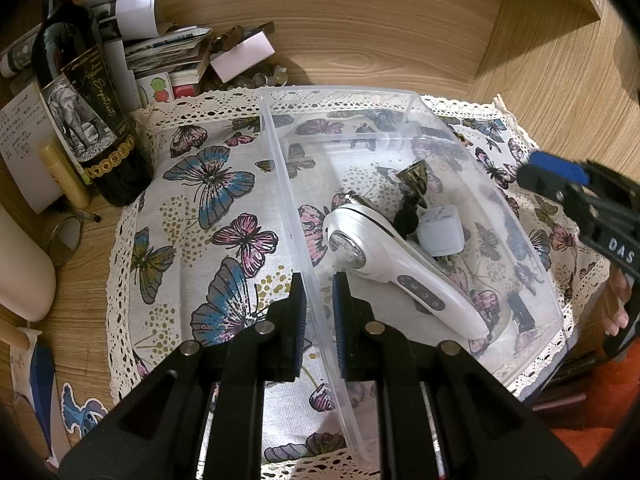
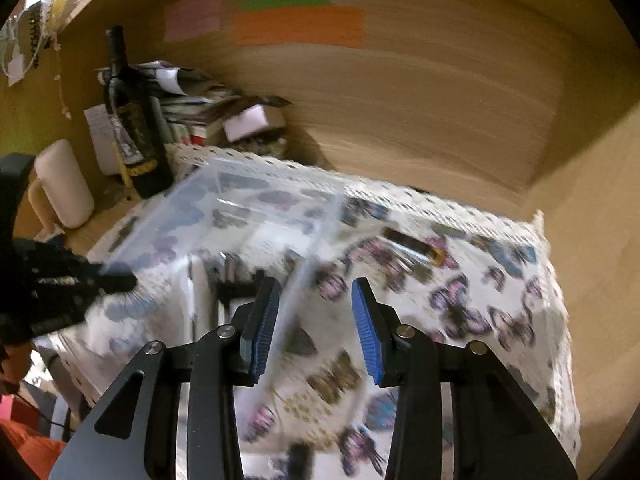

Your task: Organize rigid objects

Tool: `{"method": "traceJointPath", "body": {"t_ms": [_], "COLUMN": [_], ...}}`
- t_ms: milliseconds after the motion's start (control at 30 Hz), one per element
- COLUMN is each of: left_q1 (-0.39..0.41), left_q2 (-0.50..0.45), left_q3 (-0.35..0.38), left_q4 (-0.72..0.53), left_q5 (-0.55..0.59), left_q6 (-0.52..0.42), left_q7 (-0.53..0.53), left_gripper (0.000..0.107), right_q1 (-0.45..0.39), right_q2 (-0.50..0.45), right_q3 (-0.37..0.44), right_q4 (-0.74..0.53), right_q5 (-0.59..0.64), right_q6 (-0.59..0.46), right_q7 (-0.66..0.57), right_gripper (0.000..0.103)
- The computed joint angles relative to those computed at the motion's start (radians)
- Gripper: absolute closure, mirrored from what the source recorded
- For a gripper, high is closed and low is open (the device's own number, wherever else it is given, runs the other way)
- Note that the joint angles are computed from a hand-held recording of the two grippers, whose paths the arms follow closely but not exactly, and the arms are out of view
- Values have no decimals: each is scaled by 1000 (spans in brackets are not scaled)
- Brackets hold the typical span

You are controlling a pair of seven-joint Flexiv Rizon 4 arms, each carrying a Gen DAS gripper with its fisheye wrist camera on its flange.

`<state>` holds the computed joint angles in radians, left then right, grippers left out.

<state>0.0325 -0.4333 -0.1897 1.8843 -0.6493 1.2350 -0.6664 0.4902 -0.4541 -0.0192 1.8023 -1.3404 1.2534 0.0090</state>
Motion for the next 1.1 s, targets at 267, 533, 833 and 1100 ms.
{"method": "traceJointPath", "body": {"t_ms": [267, 533, 833, 1100], "left_q1": [0, 1, 4, 4], "left_q2": [-3, -5, -3, -2], "left_q3": [-5, -9, -12, -12], "left_q4": [0, 1, 2, 2], "left_q5": [-1, 0, -6, -10], "left_q6": [9, 18, 16, 15], "left_q7": [0, 1, 9, 14], "left_gripper": [94, 94, 94, 94], "right_q1": [-22, -8, 37, 25], "right_q2": [58, 43, 26, 40], "right_q3": [41, 57, 36, 33], "right_q4": [143, 205, 204, 193], "right_q5": [46, 92, 100, 38], "right_q6": [-29, 38, 24, -11], "right_q7": [58, 95, 64, 115], "right_gripper": [66, 66, 81, 86]}}
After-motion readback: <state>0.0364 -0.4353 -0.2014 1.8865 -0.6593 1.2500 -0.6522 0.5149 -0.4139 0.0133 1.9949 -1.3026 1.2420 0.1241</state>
